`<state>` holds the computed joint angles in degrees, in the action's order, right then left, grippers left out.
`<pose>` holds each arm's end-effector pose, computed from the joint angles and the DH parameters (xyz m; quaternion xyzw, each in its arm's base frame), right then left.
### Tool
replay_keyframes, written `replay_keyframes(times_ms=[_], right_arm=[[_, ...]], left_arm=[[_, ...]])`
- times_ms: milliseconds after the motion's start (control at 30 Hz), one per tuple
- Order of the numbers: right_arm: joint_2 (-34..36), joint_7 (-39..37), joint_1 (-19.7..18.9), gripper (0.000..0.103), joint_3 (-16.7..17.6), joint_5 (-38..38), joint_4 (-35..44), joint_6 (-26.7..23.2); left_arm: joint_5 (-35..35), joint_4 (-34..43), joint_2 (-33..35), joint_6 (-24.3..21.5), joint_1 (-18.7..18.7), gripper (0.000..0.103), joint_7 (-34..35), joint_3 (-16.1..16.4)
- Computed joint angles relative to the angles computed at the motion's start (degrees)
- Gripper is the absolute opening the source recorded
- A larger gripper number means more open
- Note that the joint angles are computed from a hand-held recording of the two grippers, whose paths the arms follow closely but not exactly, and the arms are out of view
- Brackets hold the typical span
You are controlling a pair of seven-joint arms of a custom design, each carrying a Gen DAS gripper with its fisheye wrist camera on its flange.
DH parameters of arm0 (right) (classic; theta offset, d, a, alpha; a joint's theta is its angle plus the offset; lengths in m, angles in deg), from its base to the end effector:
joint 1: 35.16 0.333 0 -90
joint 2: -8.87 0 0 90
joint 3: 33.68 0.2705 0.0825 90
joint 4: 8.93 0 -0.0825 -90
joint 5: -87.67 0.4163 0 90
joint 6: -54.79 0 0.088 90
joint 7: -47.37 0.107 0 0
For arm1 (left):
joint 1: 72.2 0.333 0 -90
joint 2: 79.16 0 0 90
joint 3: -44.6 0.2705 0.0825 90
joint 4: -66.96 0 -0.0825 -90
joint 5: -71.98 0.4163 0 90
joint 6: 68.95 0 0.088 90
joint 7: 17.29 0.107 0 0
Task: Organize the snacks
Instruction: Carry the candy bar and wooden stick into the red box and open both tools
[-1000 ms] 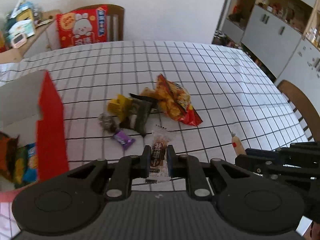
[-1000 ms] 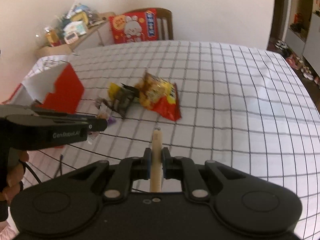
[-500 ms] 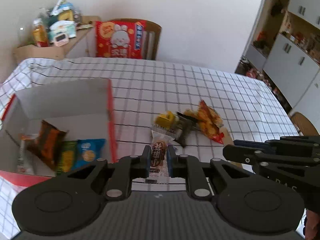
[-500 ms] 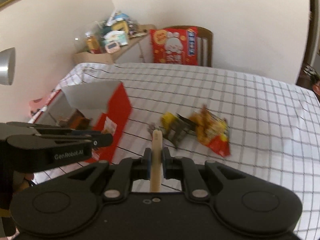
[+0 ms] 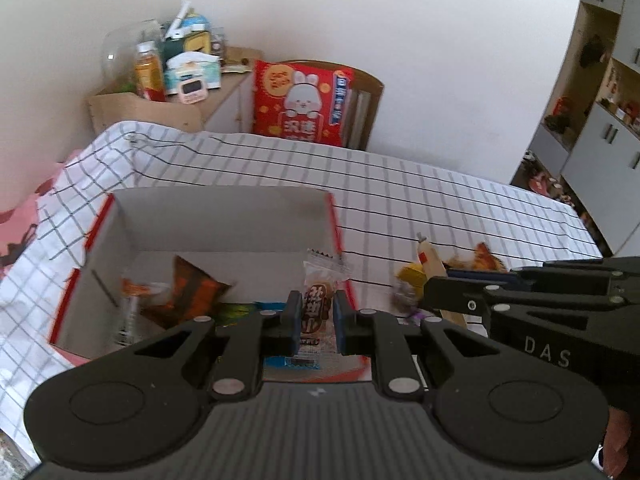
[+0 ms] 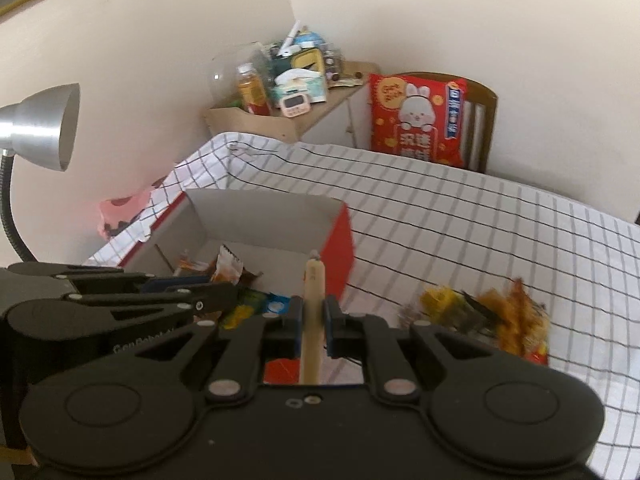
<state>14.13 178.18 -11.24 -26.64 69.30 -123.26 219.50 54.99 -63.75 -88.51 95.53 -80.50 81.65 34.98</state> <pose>0.5457 0.3463 0.4460 -0.6818 0.6183 -0.1519 0.3602 0.5489 -0.1622 0.4462 -0.5795 0.7252 -0.3262 0.1787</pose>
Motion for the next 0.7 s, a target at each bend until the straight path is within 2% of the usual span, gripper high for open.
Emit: replay_keyframes(times_ms=[367, 700], right_arm=[[14.7, -5.94, 1.67, 0.009, 0.39, 3.76, 18.26, -5.36], [28.42, -9.83, 3.62, 0.009, -0.72, 5.71, 35.62, -12.91]], left_arm=[[0.85, 6.43, 6.24, -1.9, 4.05, 0.016, 0.85, 2.26], [10.14, 16.69, 16.82, -5.54, 6.03, 0.016, -4.73, 3.68]])
